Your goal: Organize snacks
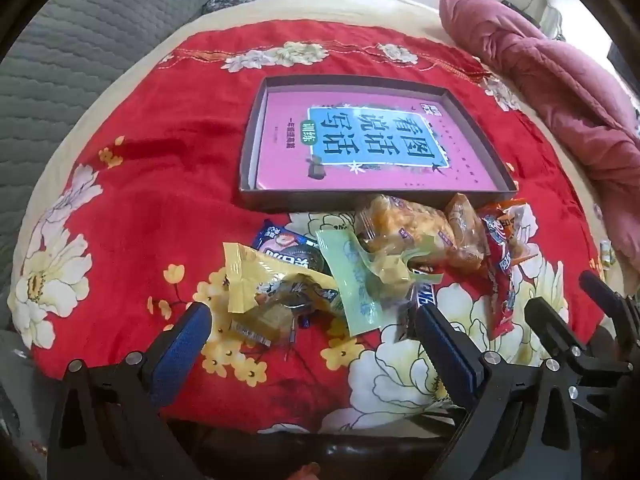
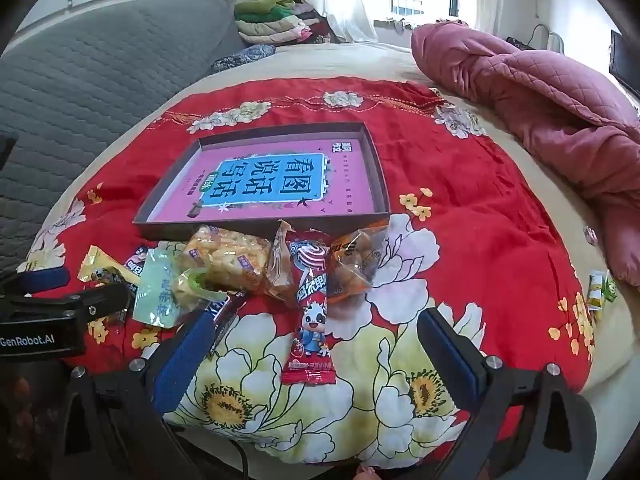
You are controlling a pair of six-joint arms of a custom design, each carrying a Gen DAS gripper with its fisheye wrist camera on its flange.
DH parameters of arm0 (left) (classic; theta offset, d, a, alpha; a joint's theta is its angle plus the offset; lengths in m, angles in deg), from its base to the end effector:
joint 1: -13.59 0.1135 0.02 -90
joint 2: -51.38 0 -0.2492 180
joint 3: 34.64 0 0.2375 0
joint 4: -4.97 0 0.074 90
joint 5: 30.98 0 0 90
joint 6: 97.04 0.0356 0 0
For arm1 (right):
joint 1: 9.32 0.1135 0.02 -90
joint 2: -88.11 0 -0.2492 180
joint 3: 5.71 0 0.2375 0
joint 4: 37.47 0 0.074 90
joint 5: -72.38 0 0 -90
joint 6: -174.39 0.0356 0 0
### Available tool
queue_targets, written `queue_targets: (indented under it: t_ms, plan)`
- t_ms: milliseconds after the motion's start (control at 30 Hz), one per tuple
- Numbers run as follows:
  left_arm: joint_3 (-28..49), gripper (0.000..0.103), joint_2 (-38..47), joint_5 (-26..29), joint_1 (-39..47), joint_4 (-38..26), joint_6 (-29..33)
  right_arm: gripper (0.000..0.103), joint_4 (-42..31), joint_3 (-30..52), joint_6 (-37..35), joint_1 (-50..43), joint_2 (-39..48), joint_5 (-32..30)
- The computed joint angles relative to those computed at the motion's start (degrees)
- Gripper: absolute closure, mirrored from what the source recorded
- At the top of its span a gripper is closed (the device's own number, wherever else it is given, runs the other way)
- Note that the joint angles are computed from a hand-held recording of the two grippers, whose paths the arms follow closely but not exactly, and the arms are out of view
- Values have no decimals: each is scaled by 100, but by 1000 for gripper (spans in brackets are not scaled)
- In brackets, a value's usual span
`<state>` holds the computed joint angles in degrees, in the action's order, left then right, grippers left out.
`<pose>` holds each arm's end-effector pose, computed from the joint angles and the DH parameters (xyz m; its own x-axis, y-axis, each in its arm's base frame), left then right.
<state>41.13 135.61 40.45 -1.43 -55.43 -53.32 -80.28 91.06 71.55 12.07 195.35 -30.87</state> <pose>0.2625 -0.0587 0.2260 -0.7200 -0.5161 -0.4639 -0.5579 0.8280 -0.0554 0.3624 0.1507 0.2213 -0.6204 -0.4753 -0.6238 -0.6364 0.7700 0.0463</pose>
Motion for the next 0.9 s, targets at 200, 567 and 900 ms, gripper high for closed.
queue_targets:
  t_ms: [200,567,900]
  plan:
    - [27,1,60,179,87,-74,38,1,0,-36,7,-18,-80,-59]
    - [79,1,144,176,-15,-88,-68,1,116,-227,-13,-63,-265,-104]
    - [63,1,134,184,-22,-96,-79,1,117,-227,2,-45,-234,-81]
